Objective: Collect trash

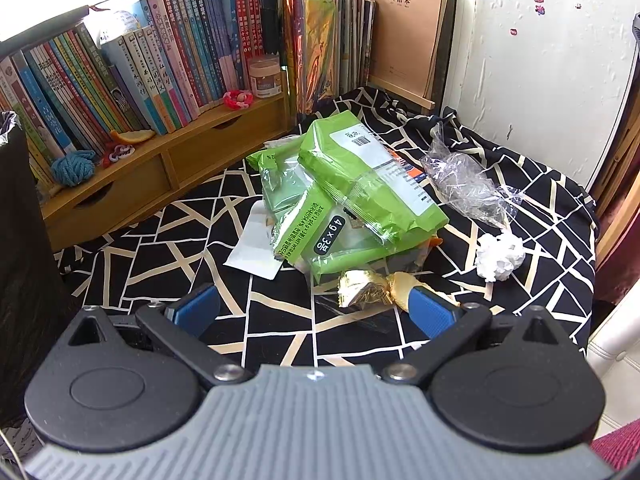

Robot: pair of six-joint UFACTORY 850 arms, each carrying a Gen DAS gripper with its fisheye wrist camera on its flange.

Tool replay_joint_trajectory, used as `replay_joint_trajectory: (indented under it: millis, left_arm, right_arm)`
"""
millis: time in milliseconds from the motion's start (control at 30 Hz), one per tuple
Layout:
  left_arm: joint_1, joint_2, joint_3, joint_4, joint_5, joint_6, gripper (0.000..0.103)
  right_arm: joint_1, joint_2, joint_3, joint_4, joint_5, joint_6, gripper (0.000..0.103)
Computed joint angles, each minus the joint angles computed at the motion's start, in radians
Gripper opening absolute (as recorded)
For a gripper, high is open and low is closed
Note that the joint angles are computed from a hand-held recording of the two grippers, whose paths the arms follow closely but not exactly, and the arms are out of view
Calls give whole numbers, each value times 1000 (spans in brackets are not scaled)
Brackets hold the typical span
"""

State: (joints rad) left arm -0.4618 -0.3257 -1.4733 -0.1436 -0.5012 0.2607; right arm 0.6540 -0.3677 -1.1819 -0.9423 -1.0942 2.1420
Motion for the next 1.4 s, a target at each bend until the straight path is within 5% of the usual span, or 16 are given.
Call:
replay_joint_trajectory:
  millis: [1400]
  left_arm:
    - [3, -16, 0, 61, 16, -50, 96]
  right_arm:
    - [-5, -3, 8, 5, -1, 18, 103]
